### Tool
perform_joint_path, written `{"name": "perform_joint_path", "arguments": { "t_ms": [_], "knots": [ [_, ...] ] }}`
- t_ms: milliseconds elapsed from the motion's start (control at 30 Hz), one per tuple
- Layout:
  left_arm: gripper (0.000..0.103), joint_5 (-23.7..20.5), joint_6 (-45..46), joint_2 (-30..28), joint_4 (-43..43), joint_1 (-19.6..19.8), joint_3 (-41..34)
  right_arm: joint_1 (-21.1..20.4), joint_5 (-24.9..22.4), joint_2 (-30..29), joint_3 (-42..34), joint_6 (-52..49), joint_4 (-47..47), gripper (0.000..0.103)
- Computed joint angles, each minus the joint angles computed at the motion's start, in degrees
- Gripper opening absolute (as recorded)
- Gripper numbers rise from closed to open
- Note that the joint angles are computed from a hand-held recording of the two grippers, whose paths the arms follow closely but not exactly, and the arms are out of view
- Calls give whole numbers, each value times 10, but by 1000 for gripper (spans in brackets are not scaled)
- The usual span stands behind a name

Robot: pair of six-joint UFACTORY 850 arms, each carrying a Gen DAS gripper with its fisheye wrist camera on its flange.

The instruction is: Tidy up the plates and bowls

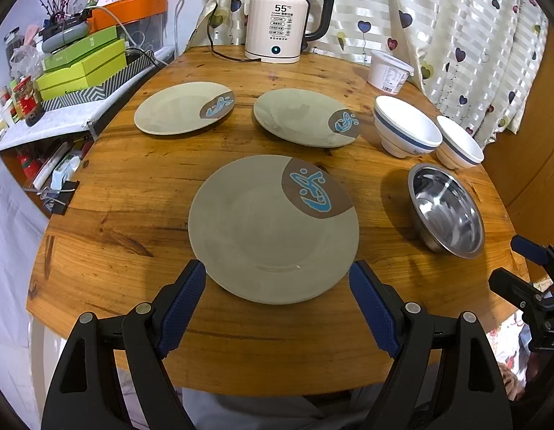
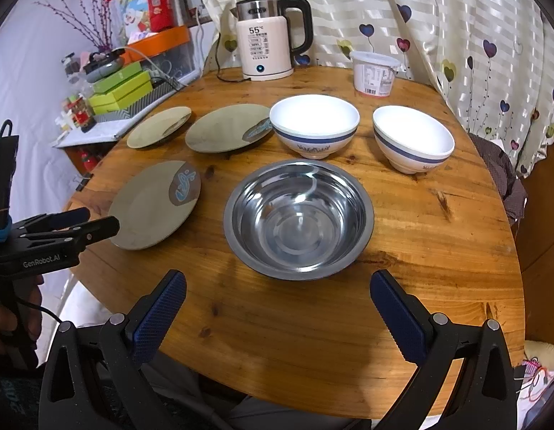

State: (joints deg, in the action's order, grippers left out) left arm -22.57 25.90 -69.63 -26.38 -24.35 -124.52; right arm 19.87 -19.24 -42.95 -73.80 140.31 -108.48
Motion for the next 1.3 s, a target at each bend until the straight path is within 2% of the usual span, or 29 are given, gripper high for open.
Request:
{"name": "perform_joint_path", "arguments": {
  "t_ms": [667, 1300],
  "knots": [
    [83, 6, 7, 6, -5, -1, 11, 2, 4, -2, -15, -31, 17, 103],
    [83, -33, -19, -47, 8, 13, -84, -4, 39, -35, -88, -135, 79, 103]
  ]
}}
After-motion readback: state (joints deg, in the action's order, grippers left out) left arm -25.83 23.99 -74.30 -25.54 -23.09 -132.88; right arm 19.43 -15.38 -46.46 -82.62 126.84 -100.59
